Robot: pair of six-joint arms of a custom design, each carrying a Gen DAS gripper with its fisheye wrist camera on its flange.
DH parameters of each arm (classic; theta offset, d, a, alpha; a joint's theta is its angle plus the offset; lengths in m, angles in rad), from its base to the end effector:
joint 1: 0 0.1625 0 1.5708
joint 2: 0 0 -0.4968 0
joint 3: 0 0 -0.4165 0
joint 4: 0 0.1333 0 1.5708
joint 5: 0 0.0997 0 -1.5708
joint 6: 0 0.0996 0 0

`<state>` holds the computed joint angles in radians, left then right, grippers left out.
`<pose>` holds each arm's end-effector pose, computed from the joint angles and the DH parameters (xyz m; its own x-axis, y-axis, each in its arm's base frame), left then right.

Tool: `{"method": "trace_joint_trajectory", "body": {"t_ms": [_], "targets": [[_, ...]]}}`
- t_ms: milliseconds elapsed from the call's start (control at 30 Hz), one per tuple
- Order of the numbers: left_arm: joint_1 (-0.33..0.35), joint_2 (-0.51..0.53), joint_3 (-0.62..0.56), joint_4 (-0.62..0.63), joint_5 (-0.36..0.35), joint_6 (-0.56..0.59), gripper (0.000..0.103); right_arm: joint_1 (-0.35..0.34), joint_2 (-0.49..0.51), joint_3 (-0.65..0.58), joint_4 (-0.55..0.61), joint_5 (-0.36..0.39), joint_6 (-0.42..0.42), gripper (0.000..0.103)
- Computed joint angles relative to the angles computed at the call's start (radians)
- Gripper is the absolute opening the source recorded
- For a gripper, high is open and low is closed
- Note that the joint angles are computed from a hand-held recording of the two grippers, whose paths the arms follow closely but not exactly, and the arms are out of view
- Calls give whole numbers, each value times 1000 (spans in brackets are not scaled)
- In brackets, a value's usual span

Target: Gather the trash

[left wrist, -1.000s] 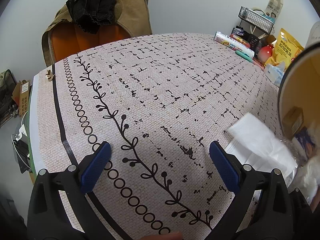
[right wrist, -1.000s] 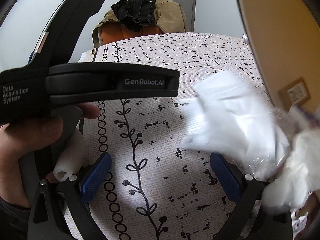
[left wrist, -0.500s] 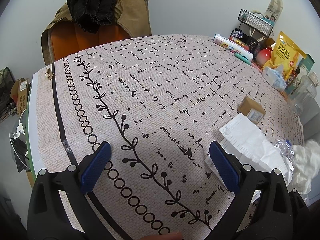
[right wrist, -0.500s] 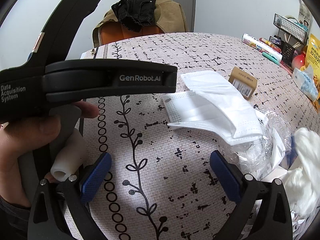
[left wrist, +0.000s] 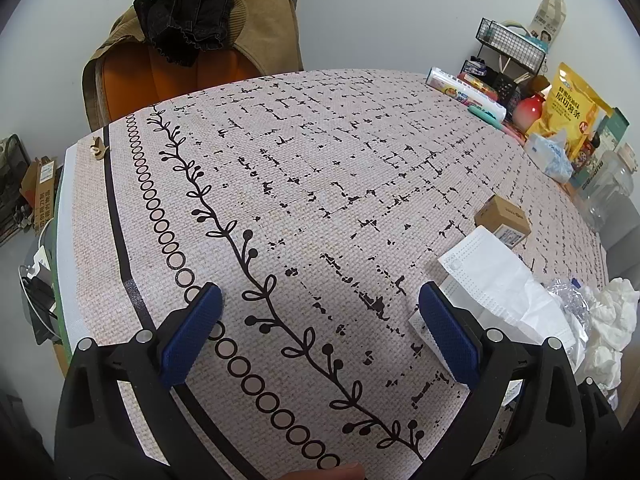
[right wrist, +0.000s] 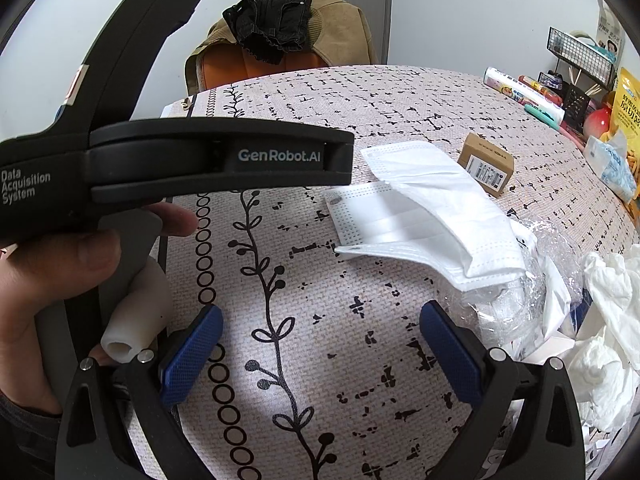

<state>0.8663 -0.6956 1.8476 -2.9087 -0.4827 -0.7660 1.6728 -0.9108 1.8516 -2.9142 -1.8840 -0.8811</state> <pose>-0.2569 -0.6443 0.0734 -0.7726 -0.3924 -0.4992 0.1400 0.6616 -0.7367 0.1712 -0.6648 0.1703 -0.5378 -0.6913 0.4826 -0.7992 0.6003 -0.0306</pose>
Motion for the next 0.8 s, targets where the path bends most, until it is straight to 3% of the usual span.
{"method": "trace_joint_trajectory", "body": {"t_ms": [500, 800], "targets": [[-2, 4, -37, 163, 27, -72, 97, 0, 0, 0, 0, 0, -1, 96], [-2, 3, -40, 181, 29, -81, 97, 0, 0, 1, 0, 0, -1, 96]]}}
